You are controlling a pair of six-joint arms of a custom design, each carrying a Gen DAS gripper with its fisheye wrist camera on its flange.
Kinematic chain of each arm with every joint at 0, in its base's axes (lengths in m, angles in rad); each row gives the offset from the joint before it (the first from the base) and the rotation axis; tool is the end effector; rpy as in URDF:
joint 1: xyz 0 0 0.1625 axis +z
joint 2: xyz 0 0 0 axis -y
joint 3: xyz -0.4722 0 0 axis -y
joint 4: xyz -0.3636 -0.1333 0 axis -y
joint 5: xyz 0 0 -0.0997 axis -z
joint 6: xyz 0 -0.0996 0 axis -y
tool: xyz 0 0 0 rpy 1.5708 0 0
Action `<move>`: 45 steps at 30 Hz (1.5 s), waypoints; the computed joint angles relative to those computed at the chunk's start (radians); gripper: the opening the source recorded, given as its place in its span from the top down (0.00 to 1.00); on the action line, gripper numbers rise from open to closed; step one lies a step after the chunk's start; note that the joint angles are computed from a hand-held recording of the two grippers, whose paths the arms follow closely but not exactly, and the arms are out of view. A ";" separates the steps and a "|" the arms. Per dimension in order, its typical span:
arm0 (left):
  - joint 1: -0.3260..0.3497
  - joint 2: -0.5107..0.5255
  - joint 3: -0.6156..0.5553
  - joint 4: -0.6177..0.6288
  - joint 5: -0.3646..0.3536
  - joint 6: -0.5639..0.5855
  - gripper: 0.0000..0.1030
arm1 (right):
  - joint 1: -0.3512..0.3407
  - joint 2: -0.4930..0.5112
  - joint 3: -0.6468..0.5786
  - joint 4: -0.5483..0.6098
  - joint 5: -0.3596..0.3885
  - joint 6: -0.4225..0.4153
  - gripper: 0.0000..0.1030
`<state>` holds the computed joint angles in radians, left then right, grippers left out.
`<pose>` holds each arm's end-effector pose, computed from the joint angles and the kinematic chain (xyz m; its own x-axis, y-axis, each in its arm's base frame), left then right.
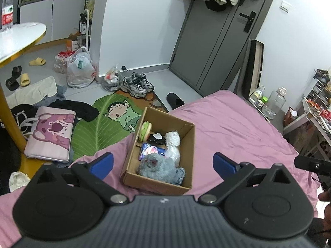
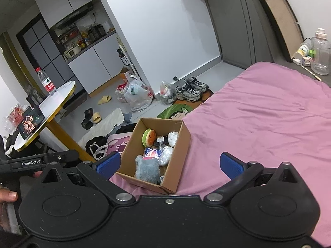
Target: Organize soft objects
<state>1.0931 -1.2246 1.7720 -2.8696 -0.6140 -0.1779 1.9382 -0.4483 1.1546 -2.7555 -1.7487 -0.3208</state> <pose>-0.0772 -0.6162 0.4436 -0.8155 -0.3418 -0.4670 0.1947 0.5979 -0.7776 0.4082 -0.7385 0.0901 -0.7989 -0.5246 0.2942 -0.6015 0.6987 -0.3873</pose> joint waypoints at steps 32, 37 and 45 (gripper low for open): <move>-0.164 0.022 0.072 0.099 0.089 -0.119 0.00 | 0.018 -0.133 0.166 -0.018 -0.060 -0.107 0.00; -0.173 0.049 0.054 0.169 0.126 -0.133 0.00 | 0.024 -0.125 0.167 -0.030 -0.094 -0.100 0.00; -0.170 0.045 0.056 0.187 0.112 -0.161 0.00 | 0.019 -0.126 0.172 -0.030 -0.100 -0.084 0.00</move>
<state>0.9229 -1.1798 1.8283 -2.6830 -0.5021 -0.3385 1.9574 -0.5740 1.3265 -2.7854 -1.8482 -0.4044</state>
